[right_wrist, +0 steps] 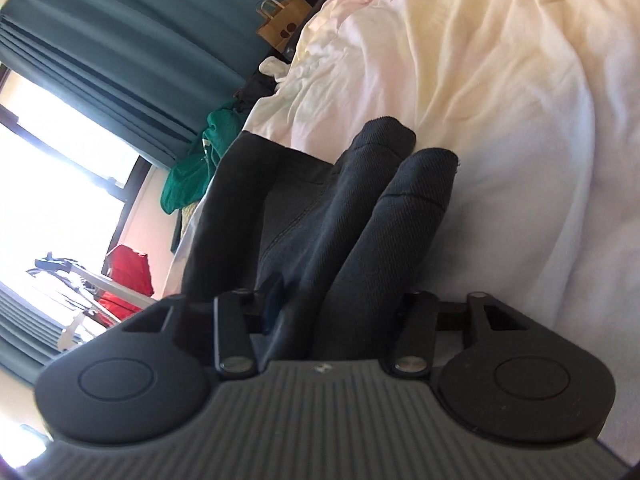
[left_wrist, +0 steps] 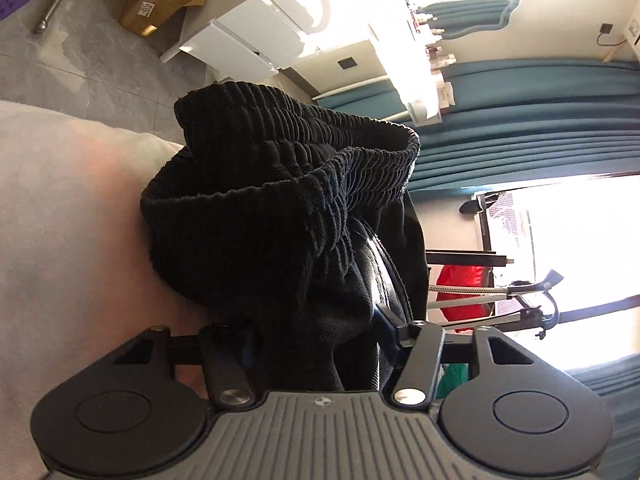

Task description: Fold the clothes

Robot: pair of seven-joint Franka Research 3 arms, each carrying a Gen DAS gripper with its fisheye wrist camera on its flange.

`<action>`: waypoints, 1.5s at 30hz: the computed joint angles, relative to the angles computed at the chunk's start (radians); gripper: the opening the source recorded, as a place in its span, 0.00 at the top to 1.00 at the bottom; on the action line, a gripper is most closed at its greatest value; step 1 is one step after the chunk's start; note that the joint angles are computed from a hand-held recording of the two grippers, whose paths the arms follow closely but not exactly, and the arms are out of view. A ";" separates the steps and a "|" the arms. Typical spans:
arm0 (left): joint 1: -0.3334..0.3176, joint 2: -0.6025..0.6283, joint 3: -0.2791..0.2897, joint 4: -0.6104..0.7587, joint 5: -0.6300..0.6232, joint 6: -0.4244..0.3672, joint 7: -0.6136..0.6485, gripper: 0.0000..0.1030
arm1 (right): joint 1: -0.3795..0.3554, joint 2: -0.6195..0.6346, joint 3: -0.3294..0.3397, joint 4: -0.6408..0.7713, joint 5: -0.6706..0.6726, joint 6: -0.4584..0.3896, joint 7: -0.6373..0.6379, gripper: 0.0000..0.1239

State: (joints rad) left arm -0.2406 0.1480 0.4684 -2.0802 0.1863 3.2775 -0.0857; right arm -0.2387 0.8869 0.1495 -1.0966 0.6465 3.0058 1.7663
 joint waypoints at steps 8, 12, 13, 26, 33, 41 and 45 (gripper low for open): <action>-0.042 -0.097 0.079 0.052 0.298 -0.073 -0.023 0.89 | 0.085 -0.124 -0.141 -0.172 -0.088 0.094 0.135 0.94; 0.007 -0.263 0.032 -0.020 0.413 -0.134 -0.054 0.89 | 0.030 -0.243 -0.071 -0.333 -0.059 0.150 0.108 0.94; 0.003 -0.301 0.029 -0.037 0.391 -0.155 -0.004 0.90 | -0.004 -0.276 -0.031 -0.378 -0.042 0.161 0.083 0.94; 0.126 -0.833 -0.080 -0.461 0.351 -0.311 0.232 0.89 | -0.708 -0.622 0.575 -0.838 0.648 -0.065 -0.351 0.94; 0.064 -0.939 -0.010 -0.597 0.303 -0.304 0.454 0.82 | -0.719 -0.662 0.531 -0.870 0.899 -0.208 -0.438 0.91; 0.050 -1.137 -0.136 -0.617 0.285 -0.586 0.718 0.40 | -0.621 -0.767 0.416 -0.947 0.758 -0.127 -0.263 0.72; 0.037 -1.190 -0.248 -0.593 0.306 -0.683 0.876 0.27 | -0.577 -0.772 0.381 -0.925 0.914 -0.073 -0.427 0.68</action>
State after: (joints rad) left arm -0.2040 -1.0418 0.2208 -2.6735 0.4926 2.5947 0.7907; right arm -0.8160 0.1150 0.5306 -2.0214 1.5602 2.9325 1.3389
